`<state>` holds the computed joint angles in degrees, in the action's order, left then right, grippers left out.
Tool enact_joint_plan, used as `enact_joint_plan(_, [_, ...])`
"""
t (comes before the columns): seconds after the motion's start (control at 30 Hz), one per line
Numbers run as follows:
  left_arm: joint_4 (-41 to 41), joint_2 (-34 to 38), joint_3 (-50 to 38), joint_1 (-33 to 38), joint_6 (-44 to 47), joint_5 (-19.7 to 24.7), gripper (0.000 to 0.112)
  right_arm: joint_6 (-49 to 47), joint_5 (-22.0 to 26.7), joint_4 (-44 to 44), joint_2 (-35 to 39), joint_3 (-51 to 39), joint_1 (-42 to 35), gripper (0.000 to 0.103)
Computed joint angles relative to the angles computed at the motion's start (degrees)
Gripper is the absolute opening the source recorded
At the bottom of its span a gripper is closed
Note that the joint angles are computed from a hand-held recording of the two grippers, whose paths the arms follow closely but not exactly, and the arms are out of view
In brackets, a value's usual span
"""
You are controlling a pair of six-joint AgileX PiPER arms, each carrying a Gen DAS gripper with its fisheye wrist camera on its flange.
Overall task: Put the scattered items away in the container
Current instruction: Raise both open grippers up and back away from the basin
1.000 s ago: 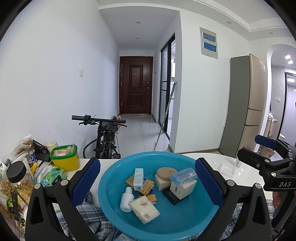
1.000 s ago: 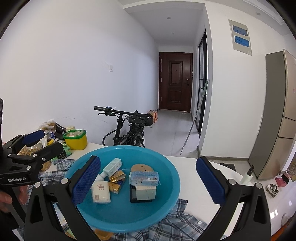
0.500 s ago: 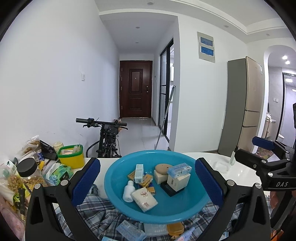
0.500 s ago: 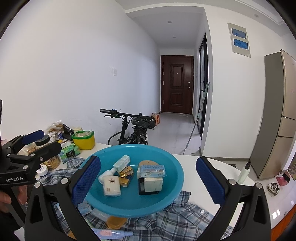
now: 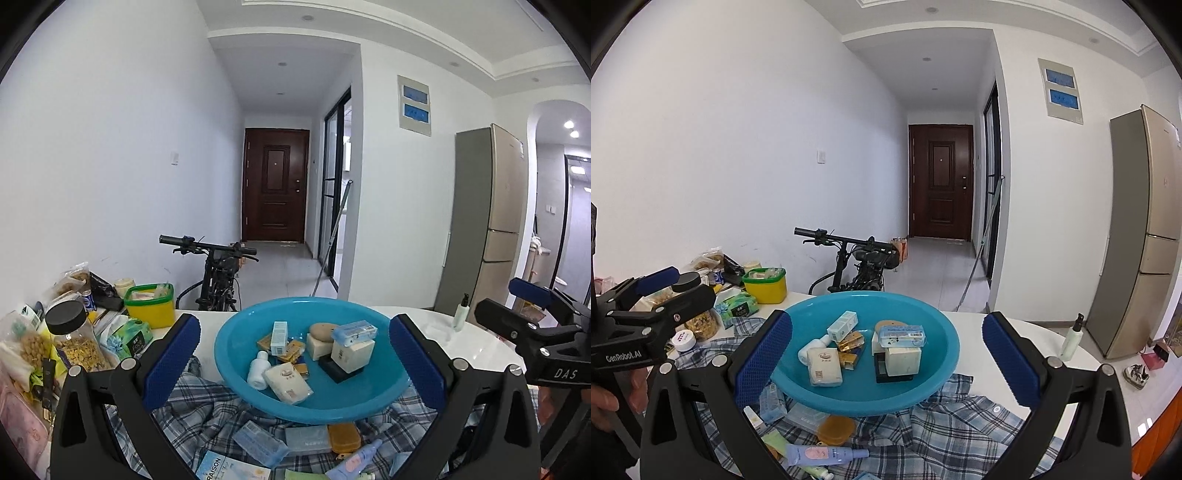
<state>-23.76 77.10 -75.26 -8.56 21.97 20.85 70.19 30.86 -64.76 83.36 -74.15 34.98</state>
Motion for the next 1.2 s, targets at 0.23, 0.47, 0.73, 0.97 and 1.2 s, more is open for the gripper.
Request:
enact_joint_plan(0.23, [4.8, -1.4, 2.5, -2.1, -3.4, -2.7, 0.103, 3.6, -2.2, -1.5, -1.3, 3.0, -0.5, 0.103])
enact_joint_plan(0.47, [-0.3, -1.4, 4.6, -2.5, 0.7, -3.6, 0.103, 10.1, -2.6, -7.4, -2.6, 6.9, -0.1, 0.103])
enact_joint_plan(0.73, [0.3, -2.0, 9.3, -4.8, 2.1, -7.8, 0.103, 18.2, -4.0, -13.9, -3.6, 11.9, -0.5, 0.103])
enact_joint_plan(0.97, [1.9, -0.8, 12.2, -6.4, -0.7, -8.8, 0.103, 19.7, -8.4, -13.5, -4.0, 15.1, -3.0, 0.103])
enact_joint_plan(1.2, [-5.8, 0.1, 15.7, -6.4, 5.1, -10.0, 0.103, 23.0, -9.3, -14.8, -4.0, 18.4, -3.8, 0.103])
